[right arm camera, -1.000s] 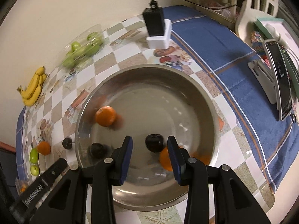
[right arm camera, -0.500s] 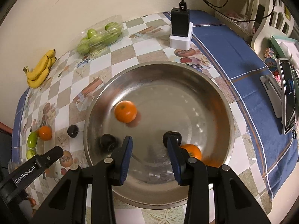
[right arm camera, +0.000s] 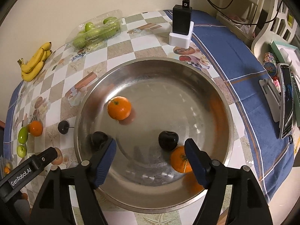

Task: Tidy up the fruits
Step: 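Withdraw both open grippers from the tray, then move both open grippers toward the green mangoes and tangerines beside the tray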

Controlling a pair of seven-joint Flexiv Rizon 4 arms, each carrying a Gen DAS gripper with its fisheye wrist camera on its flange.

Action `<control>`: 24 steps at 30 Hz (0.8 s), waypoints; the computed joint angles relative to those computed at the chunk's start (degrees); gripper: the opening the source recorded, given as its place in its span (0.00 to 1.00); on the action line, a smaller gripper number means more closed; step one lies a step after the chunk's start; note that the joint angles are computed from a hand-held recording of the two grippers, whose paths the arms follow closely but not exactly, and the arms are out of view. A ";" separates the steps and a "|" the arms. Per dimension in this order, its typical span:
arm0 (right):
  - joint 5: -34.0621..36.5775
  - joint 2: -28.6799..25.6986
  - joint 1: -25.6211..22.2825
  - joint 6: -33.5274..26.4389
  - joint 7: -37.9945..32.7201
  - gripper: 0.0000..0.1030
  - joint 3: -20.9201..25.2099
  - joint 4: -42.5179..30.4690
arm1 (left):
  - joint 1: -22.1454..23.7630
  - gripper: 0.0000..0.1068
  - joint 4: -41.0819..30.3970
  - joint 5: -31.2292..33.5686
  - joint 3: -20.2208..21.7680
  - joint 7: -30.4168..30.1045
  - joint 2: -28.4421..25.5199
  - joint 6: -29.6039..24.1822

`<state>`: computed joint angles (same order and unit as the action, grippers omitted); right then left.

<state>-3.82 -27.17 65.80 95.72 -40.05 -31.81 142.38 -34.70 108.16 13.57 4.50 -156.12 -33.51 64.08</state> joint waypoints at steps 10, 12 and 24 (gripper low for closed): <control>1.08 -0.97 0.91 0.63 -0.28 0.91 -0.99 0.12 | 0.83 0.96 0.39 -0.33 -0.68 0.65 -0.34 -0.05; 1.50 -1.19 1.22 1.17 -0.68 0.91 -1.23 0.17 | 0.75 0.96 0.50 -0.50 -0.53 0.78 -0.34 -0.08; 2.73 -1.50 2.17 0.77 -1.49 1.00 -1.77 -0.04 | 0.85 0.96 0.14 -0.04 -0.64 2.38 -0.33 -1.06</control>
